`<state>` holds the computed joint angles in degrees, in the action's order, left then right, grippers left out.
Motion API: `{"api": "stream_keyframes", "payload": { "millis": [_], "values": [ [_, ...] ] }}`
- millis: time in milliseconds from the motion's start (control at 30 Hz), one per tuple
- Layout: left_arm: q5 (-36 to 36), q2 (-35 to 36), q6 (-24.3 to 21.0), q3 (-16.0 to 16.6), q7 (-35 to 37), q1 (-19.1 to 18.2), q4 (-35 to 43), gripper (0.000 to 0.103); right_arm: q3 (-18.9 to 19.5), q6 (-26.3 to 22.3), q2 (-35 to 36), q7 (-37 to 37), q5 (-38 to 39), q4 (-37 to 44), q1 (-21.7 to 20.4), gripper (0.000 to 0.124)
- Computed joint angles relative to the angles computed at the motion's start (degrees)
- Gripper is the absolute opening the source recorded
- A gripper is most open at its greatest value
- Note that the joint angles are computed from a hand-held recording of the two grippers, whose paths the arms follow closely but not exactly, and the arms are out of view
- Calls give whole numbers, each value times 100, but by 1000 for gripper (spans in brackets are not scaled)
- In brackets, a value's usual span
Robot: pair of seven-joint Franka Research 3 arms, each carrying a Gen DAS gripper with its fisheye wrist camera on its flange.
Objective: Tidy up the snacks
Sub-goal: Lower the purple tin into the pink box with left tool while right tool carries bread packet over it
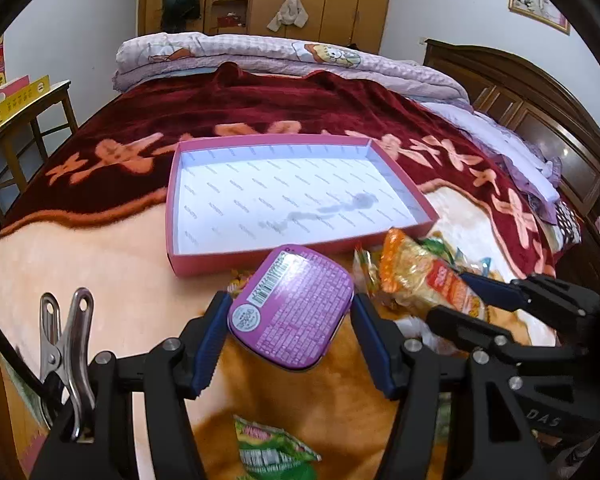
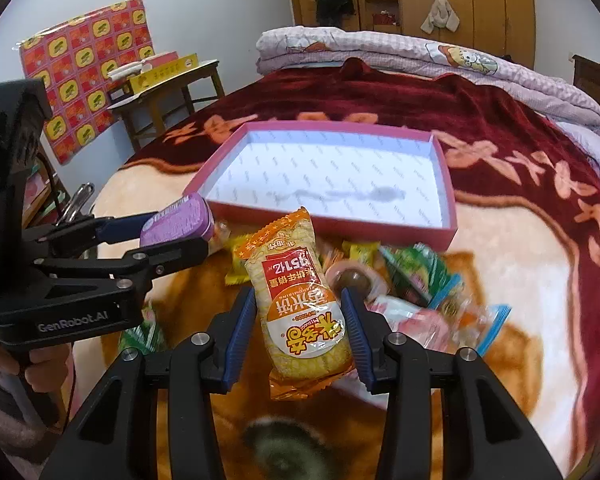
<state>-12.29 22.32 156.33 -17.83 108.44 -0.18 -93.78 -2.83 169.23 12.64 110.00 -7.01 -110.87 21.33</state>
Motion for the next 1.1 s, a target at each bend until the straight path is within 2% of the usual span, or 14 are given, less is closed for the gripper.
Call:
{"api": "stream_keyframes", "payload": {
  "millis": [333, 667, 867, 1100],
  "values": [
    [715, 790, -329, 268, -627, -331, 1169, 64, -225, -291, 442, 145, -112, 724, -66, 45],
    [1080, 1711, -740, 320, -1035, -511, 2563, 64, -398, -685, 988, 150, -66, 1487, -164, 45],
    [1288, 2301, -1212, 442, -1249, -691, 3494, 64, -453, -958, 1296, 150, -83, 1923, -204, 45],
    [1416, 2974, -1971, 565, -1437, -861, 4614, 65, -475, -1204, 1531, 126, -78, 2277, -246, 45]
  ]
}}
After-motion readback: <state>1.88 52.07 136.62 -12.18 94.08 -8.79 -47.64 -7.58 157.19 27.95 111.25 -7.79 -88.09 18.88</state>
